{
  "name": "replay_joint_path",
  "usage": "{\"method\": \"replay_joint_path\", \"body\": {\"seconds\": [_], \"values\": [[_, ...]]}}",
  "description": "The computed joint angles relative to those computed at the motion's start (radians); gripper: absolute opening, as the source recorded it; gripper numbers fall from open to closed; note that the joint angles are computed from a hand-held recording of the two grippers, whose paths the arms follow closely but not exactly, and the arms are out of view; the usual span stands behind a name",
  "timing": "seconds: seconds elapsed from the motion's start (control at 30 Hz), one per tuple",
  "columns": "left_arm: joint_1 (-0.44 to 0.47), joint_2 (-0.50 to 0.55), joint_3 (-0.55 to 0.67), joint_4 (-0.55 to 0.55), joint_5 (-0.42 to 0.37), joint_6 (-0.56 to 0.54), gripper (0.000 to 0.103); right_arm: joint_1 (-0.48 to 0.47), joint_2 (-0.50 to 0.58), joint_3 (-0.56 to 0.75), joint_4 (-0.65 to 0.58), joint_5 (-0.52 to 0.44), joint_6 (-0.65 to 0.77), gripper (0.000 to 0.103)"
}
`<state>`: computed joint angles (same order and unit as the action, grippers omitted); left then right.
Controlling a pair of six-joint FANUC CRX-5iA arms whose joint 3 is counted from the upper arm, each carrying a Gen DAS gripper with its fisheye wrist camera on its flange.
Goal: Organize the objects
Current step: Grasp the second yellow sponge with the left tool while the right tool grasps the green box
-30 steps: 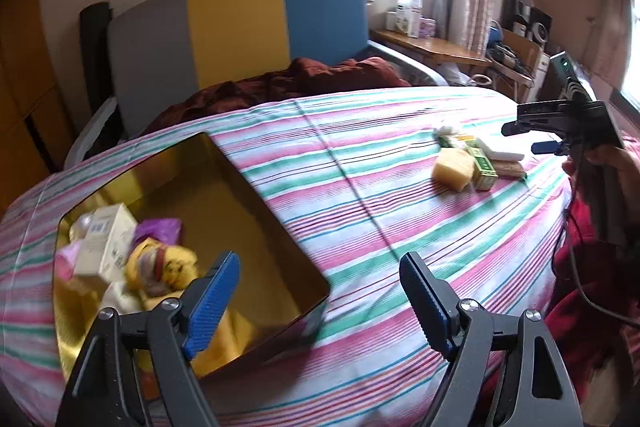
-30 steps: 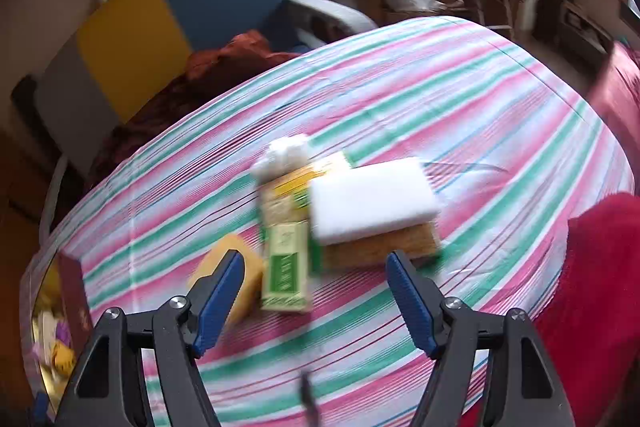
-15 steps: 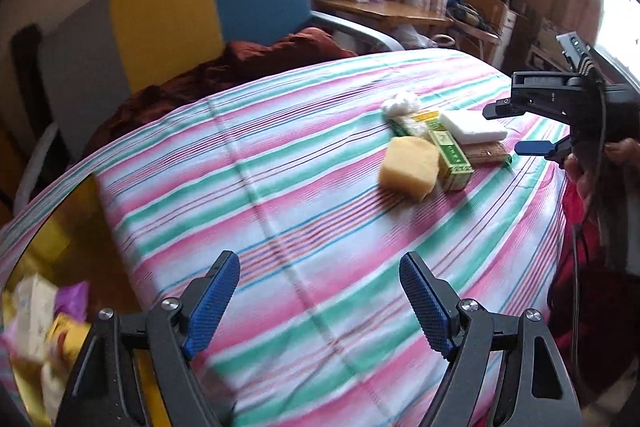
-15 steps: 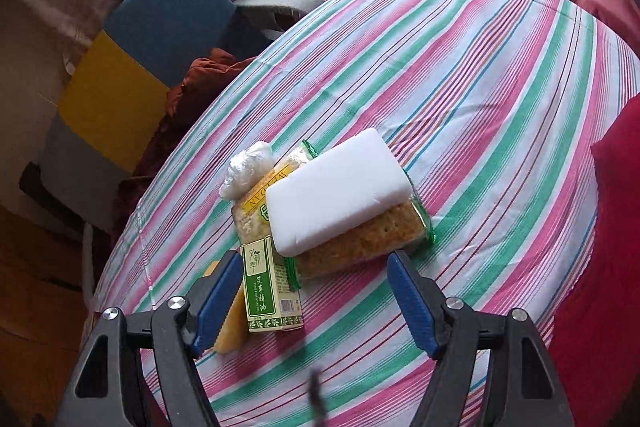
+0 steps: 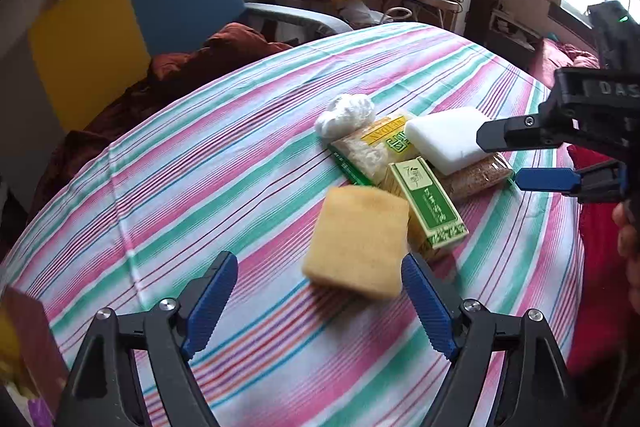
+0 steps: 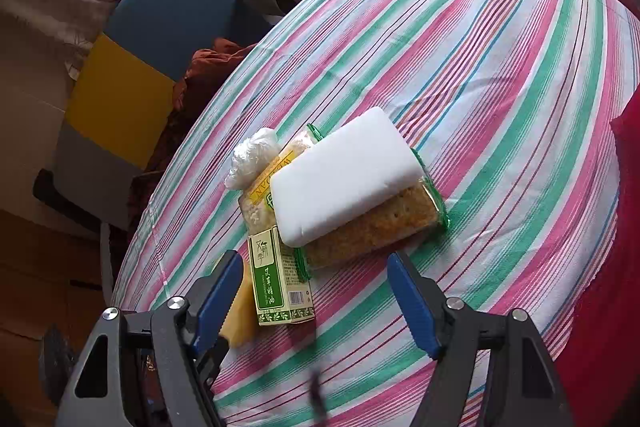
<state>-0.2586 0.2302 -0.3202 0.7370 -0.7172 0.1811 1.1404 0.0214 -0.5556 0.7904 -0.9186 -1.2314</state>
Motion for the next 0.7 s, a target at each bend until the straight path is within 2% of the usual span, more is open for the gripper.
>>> {"method": "replay_joint_path", "body": {"seconds": [0.1, 0.23, 0.37, 0.4, 0.5, 0.53, 0.6, 0.7], "values": [[-0.023, 0.028, 0.018, 0.006, 0.006, -0.017, 0.090, -0.005, -0.004, -0.009, 0.004, 0.016, -0.007, 0.076], [-0.050, 0.057, 0.049, -0.018, 0.015, -0.008, 0.090, -0.006, -0.006, -0.011, 0.000, 0.022, -0.005, 0.076], [-0.060, 0.067, 0.045, 0.007, 0.035, -0.036, 0.088, -0.007, -0.005, -0.010, -0.008, 0.024, 0.000, 0.076], [-0.061, 0.074, 0.050, 0.001, 0.039, -0.031, 0.080, -0.008, -0.003, -0.007, -0.012, 0.023, 0.004, 0.076], [-0.037, 0.133, 0.127, -0.058, -0.088, 0.058, 0.057, -0.009, -0.001, -0.005, -0.020, 0.024, 0.008, 0.076], [-0.032, 0.127, 0.111, -0.043, -0.087, 0.048, 0.056, -0.009, 0.000, -0.003, -0.024, 0.023, 0.013, 0.076], [-0.028, 0.089, 0.049, -0.013, -0.028, 0.009, 0.055, -0.013, 0.004, 0.004, -0.037, 0.024, 0.032, 0.076], [0.001, 0.053, -0.006, 0.025, -0.022, -0.002, 0.054, -0.018, 0.011, 0.014, -0.051, 0.036, 0.065, 0.076]]}}
